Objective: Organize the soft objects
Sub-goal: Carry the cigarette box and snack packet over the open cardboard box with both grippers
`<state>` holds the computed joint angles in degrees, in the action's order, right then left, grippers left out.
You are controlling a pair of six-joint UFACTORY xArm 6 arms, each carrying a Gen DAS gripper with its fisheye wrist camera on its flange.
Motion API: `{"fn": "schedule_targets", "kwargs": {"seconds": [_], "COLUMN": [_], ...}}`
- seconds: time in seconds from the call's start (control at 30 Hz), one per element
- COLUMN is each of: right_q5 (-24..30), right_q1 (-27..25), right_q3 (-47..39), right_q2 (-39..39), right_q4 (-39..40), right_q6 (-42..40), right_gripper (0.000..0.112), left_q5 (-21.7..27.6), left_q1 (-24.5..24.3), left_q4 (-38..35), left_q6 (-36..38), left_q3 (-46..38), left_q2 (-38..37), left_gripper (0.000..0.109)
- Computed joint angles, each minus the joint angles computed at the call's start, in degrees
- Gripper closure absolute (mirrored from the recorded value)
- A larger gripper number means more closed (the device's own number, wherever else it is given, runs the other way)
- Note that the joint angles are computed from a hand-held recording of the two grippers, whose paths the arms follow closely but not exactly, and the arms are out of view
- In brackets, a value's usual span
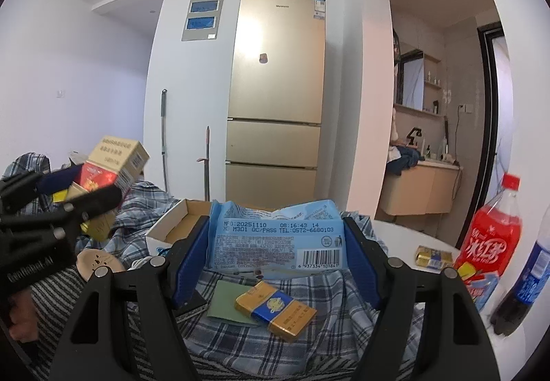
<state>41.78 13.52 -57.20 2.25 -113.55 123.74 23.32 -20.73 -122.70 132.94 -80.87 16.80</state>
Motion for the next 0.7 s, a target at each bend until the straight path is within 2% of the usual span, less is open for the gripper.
{"fn": "schedule_targets", "kwargs": {"seconds": [0.07,0.17,0.27,0.3,0.43,0.53,0.6,0.7], "right_q5": [2.8,4.0,4.3,4.0,0.8,-1.8,-4.8,-4.2], "right_q1": [1.3,2.5,2.8,2.6,0.7,-1.6,-3.6,-4.3], "right_q3": [0.2,-0.6,-2.1,-3.1,-8.0,-11.9,-14.3,-17.7], "right_q2": [-0.6,-1.8,-2.8,-2.9,-1.7,-0.3,0.5,2.3], "right_q4": [1.0,1.5,1.2,1.1,2.7,6.7,9.0,8.5], "right_q6": [-1.9,-5.2,-5.9,-6.1,-8.3,-9.8,-10.0,-10.1], "right_gripper": [0.039,0.039,0.039,0.039,0.039,0.039,0.039,0.039], "left_q5": [-1.8,-2.4,-4.9,-6.9,-8.1,-9.4,-10.9,-13.0], "left_q1": [-0.3,-0.3,-1.0,-1.7,-2.0,-2.5,-2.9,-4.0], "left_q4": [-1.7,0.1,-1.0,-1.0,0.1,1.9,3.9,11.3], "left_q6": [1.2,-2.2,-0.2,0.1,-3.5,-6.3,-8.9,-17.2], "left_q3": [-0.7,-1.3,-3.6,-5.2,-10.0,-14.1,-16.9,-22.1], "left_q2": [-0.6,-1.6,-1.5,-0.9,0.9,2.6,3.8,6.9], "left_gripper": [0.049,0.049,0.049,0.049,0.049,0.049,0.049,0.049]}}
